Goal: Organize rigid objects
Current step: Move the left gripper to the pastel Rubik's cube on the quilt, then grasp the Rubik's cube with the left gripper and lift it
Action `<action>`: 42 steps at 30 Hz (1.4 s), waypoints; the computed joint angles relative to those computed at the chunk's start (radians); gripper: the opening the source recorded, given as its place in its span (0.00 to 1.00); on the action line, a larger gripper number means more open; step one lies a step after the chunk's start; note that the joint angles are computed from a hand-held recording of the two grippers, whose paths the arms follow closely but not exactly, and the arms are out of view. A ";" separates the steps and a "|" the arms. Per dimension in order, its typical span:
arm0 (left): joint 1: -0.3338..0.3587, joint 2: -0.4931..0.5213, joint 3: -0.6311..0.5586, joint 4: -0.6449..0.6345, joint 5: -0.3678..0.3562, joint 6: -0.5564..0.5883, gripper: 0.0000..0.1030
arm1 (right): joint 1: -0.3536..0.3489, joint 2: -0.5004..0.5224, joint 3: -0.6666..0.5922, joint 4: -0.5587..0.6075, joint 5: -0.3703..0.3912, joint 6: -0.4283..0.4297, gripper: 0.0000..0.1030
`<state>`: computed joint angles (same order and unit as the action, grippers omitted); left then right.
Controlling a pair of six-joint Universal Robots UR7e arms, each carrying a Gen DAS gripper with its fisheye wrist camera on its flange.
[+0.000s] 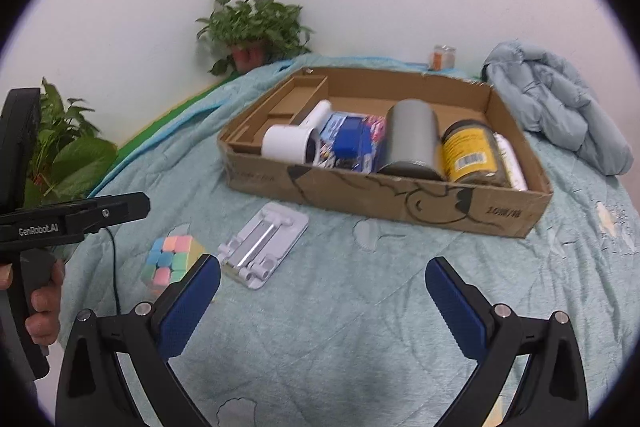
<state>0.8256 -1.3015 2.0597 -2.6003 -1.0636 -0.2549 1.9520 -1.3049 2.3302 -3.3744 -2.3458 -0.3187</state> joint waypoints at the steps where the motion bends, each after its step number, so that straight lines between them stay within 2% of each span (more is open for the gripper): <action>1: 0.009 0.000 0.002 0.003 -0.010 -0.005 0.99 | -0.002 -0.001 0.004 0.009 0.014 0.004 0.86; 2: 0.019 0.000 0.005 0.007 -0.020 -0.009 0.99 | -0.001 0.002 0.005 0.013 0.014 0.002 0.59; 3: 0.026 0.001 0.008 0.007 -0.026 -0.005 0.98 | 0.003 0.013 0.001 0.023 -0.006 0.003 0.46; 5: 0.037 0.005 0.009 0.017 -0.037 0.011 0.98 | -0.006 0.012 0.011 0.022 0.031 -0.005 0.47; 7: 0.046 0.013 0.002 0.034 -0.051 0.022 0.98 | -0.020 0.000 0.013 0.087 0.093 0.019 0.67; 8: 0.051 0.018 -0.004 0.047 -0.059 0.021 0.97 | -0.028 -0.001 0.012 0.124 0.130 0.022 0.81; 12: 0.079 0.047 -0.033 0.092 -0.115 -0.001 0.89 | -0.038 0.016 0.007 0.189 0.237 0.022 0.81; 14: 0.093 0.060 -0.043 0.101 -0.160 -0.005 0.72 | -0.044 0.035 -0.001 0.209 0.263 0.024 0.81; 15: 0.100 0.067 -0.050 0.107 -0.181 -0.008 0.68 | -0.049 0.048 -0.008 0.222 0.280 0.021 0.81; 16: 0.108 0.076 -0.055 0.107 -0.205 -0.016 0.66 | -0.053 0.054 -0.011 0.225 0.292 0.017 0.80; 20: 0.114 0.086 -0.055 0.088 -0.226 -0.020 0.60 | -0.070 0.098 -0.034 0.237 0.353 -0.046 0.80; 22: 0.115 0.084 -0.051 0.077 -0.240 -0.013 0.59 | -0.093 0.115 -0.048 0.258 0.392 -0.065 0.72; 24: 0.120 0.089 -0.052 0.078 -0.277 0.002 0.59 | -0.106 0.137 -0.065 0.289 0.382 -0.041 0.49; 28: 0.103 0.095 -0.039 0.078 -0.274 0.020 0.59 | -0.111 0.132 -0.057 0.292 0.373 -0.030 0.48; 33: 0.106 0.086 -0.027 0.087 -0.380 0.060 0.59 | -0.083 0.061 -0.012 0.311 0.342 0.019 0.48; 37: 0.093 0.095 -0.018 0.097 -0.462 0.122 0.60 | -0.046 -0.004 0.039 0.331 0.279 0.053 0.48; 39: 0.094 0.104 -0.021 0.126 -0.481 0.142 0.60 | -0.048 -0.036 0.064 0.352 0.281 0.074 0.48; 42: 0.106 0.083 -0.009 0.084 -0.504 0.162 0.60 | -0.046 -0.051 0.093 0.316 0.261 0.071 0.48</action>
<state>0.9320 -1.2188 2.0504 -2.5162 -1.5675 -0.0932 1.9060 -1.3554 2.4236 -3.0587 -2.0849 -0.2472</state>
